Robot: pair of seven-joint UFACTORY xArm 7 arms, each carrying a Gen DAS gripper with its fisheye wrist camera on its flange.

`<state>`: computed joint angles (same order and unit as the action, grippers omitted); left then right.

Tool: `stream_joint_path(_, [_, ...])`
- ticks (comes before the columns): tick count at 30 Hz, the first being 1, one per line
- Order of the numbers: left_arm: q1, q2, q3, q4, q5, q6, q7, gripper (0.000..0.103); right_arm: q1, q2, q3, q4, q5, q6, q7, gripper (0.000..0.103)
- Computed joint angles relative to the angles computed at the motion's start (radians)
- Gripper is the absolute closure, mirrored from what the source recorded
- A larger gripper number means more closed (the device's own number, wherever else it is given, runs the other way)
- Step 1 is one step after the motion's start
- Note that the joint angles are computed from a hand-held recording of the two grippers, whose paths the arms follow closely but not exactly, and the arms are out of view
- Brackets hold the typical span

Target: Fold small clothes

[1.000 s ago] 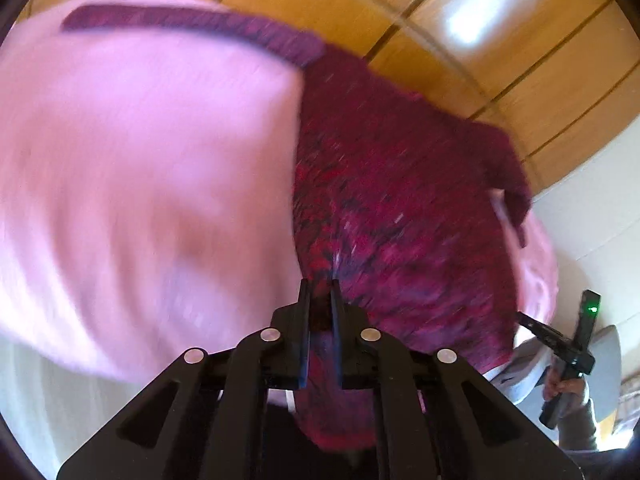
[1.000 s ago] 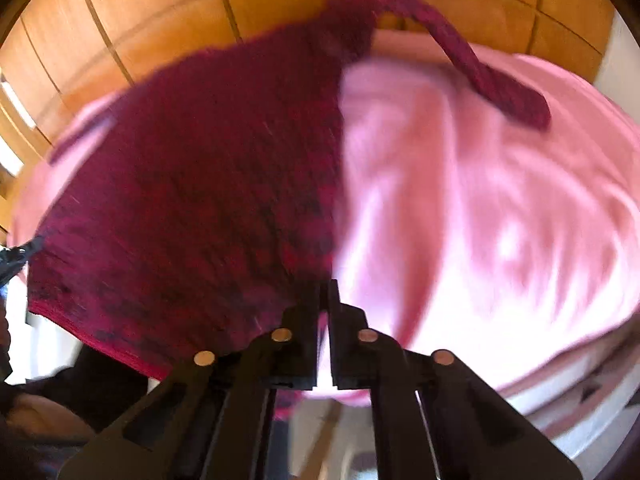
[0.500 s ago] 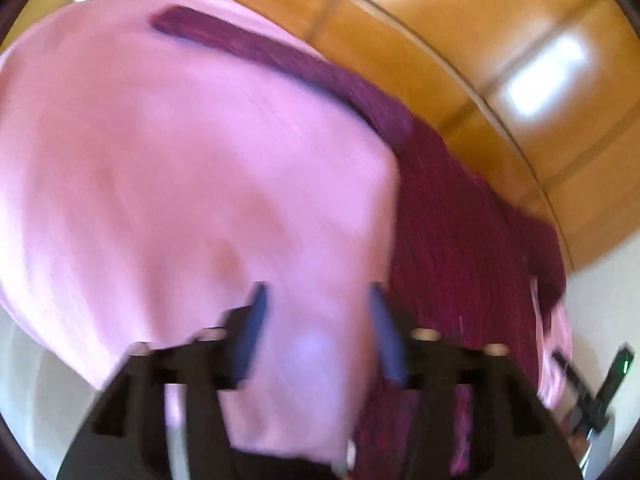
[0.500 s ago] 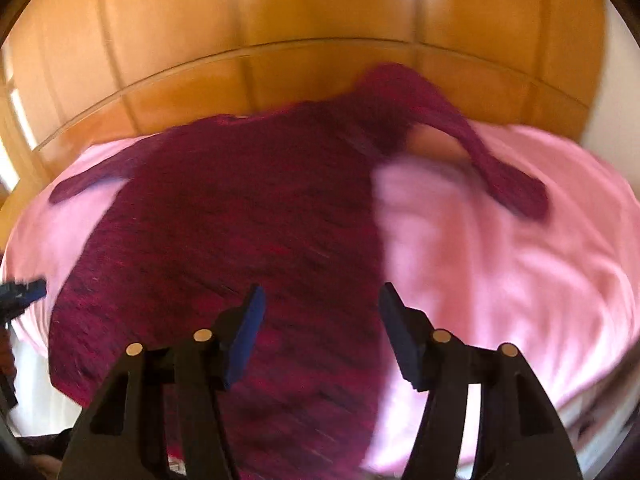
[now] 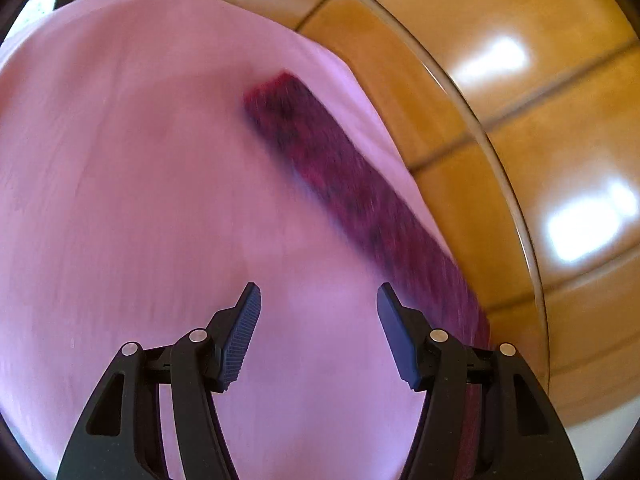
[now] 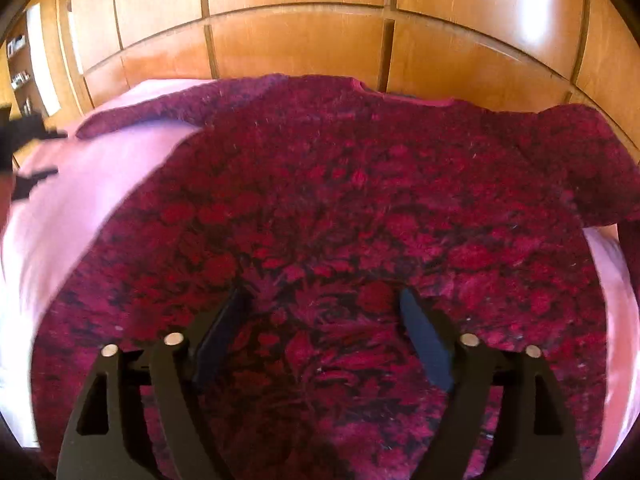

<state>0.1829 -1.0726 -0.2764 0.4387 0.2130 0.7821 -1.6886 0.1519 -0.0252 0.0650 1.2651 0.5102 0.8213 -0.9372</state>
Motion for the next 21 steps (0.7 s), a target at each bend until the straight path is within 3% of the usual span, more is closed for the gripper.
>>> stream_joint_path(6, [0.100, 0.147, 0.125, 0.010, 0.034, -0.152, 0.084, 0.044, -0.005, 0.015, -0.003, 0.007, 0.025, 0.011, -0.012, 0.014])
stream_joint_path(9, [0.155, 0.267, 0.117, 0.048, 0.044, -0.231, 0.081, 0.049, -0.003, 0.033, 0.005, 0.027, 0.011, 0.012, 0.004, 0.012])
stream_joint_path(11, [0.161, 0.302, 0.131, 0.075, 0.050, -0.214, 0.122, 0.091, -0.002, 0.037, 0.010, 0.034, 0.002, 0.014, 0.015, 0.011])
stream_joint_path(16, [0.256, 0.268, 0.046, 0.128, 0.178, -0.123, 0.110, 0.094, -0.002, 0.049, 0.017, 0.040, -0.002, 0.007, 0.020, 0.010])
stream_joint_path(21, [0.193, 0.388, 0.074, 0.199, 0.205, 0.018, 0.195, 0.093, -0.001, 0.059, 0.021, 0.049, -0.010, 0.010, 0.023, 0.008])
